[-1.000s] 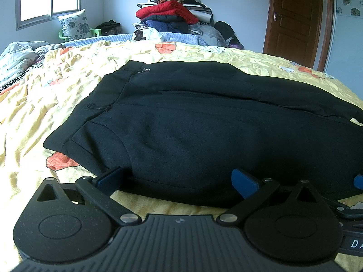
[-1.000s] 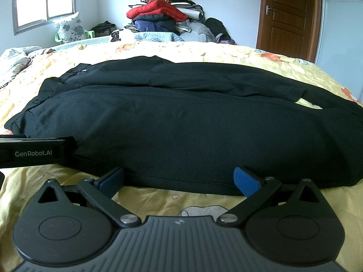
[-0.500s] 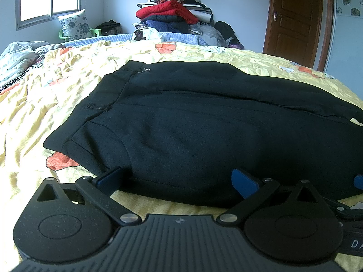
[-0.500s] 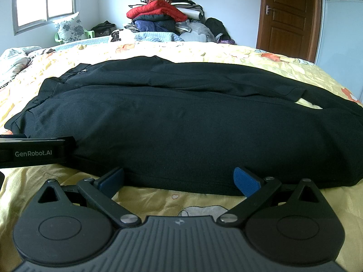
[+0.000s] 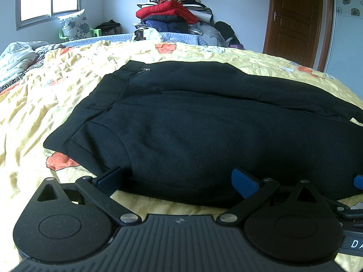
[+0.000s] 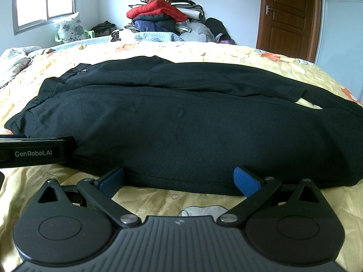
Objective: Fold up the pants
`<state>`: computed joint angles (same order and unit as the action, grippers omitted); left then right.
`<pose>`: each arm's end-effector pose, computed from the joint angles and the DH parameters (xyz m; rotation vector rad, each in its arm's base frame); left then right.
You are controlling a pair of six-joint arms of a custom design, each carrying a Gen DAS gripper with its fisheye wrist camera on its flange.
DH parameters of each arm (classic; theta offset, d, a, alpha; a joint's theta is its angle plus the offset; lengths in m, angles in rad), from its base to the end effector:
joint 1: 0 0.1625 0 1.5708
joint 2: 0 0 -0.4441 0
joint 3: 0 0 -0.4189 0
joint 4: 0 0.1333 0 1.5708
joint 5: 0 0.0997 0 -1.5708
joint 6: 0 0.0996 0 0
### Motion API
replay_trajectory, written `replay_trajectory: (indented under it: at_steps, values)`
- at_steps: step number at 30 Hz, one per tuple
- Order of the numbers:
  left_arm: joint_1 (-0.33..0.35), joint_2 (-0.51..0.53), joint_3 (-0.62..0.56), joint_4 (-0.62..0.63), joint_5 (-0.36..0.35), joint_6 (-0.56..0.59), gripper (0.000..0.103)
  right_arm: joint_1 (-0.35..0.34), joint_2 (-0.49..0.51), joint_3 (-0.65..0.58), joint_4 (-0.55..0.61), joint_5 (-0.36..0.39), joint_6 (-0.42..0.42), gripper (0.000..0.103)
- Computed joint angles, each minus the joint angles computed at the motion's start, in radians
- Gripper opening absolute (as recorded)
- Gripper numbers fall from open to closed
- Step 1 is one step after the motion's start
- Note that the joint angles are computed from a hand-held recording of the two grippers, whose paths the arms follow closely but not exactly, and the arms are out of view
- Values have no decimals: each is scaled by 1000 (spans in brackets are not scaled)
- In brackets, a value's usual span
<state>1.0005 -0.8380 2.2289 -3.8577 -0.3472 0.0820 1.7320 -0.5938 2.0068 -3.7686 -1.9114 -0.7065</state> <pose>-0.0577 -0.5104 0.1371 0.0018 1.9547 -1.1779 0.1903 -0.5473 0.0013 0.8811 -2.3211 0.8724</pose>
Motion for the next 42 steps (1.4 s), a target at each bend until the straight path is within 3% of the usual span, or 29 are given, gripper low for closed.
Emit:
replay_trajectory:
  at_steps: [28,31,35,40,42]
  values:
    - [4,-11,8,-6,-18,10,103,0,-4,5,6,8,-11,103]
    - [-4,-31,25,3,-11,25,103,-11,-40,36,40,57,-48,103]
    - [-40,-38,26,2,95,54,103,-12,-101,82,64,157,-34,103]
    - [-74,-12,-17,-252,155,313,103,21,-114,59,12,229,-120,103]
    - [-75,-26,-24,-250,156,324,103,18,-104,25,-24,313,-182,103]
